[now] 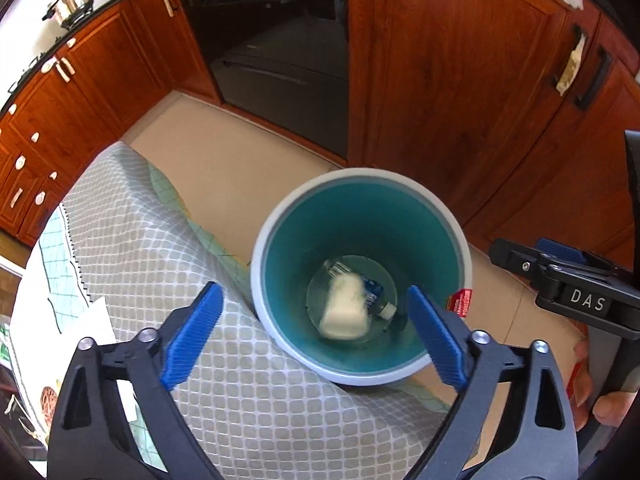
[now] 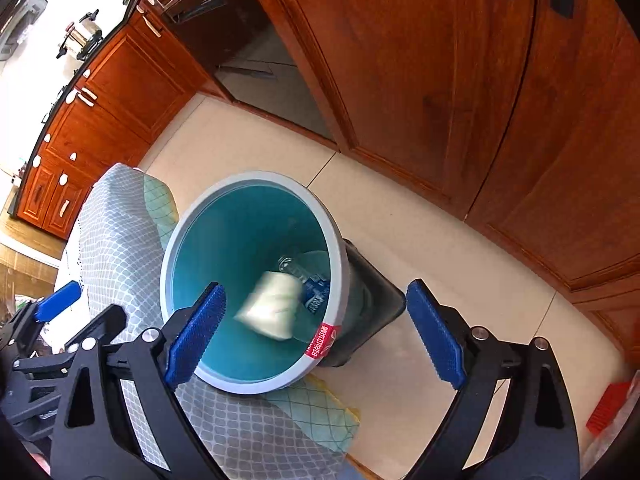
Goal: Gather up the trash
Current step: 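Move both tools back over the table toward the remaining trash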
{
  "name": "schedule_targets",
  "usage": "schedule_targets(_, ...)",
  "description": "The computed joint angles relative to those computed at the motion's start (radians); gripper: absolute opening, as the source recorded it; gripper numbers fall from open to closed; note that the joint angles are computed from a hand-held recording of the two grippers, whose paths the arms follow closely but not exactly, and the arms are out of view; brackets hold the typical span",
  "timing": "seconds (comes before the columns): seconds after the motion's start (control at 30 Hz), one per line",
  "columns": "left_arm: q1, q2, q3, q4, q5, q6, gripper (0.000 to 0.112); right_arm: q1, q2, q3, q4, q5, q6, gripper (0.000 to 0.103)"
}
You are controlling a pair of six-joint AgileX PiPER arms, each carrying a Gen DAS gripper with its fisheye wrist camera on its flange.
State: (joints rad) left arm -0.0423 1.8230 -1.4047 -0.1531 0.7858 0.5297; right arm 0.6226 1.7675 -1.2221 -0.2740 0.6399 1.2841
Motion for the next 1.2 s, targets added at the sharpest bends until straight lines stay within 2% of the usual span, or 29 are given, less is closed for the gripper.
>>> schedule_targets(0.3, 0.066, -0.082, 0.001, -0.058, 0.059, 0.034, 0.099, 0.038, 0.004, -0.052, -0.032, 0.064, 0.039, 0.091)
schedule_targets(0.6, 0.201, -0.211, 0.041, -0.111, 0.111, 0.125, 0.099, 0.155, -0.013, -0.116, -0.128, 0.146, 0.111, 0.091)
schedule_targets(0.8, 0.370, -0.276, 0.069, -0.168, 0.155, 0.236, 0.099, 0.260, -0.006, -0.188, -0.179, 0.205, 0.130, 0.091)
schedule_targets(1.0, 0.619, -0.321, 0.086, -0.262, 0.211, 0.428, 0.099, 0.370, 0.057, -0.321, -0.188, 0.262, 0.095, 0.091)
schedule_targets(1.2, 0.882, -0.261, 0.013, -0.340, 0.284, 0.587, 0.099, 0.462, 0.183, -0.547, -0.160, 0.333, 0.018, 0.091)
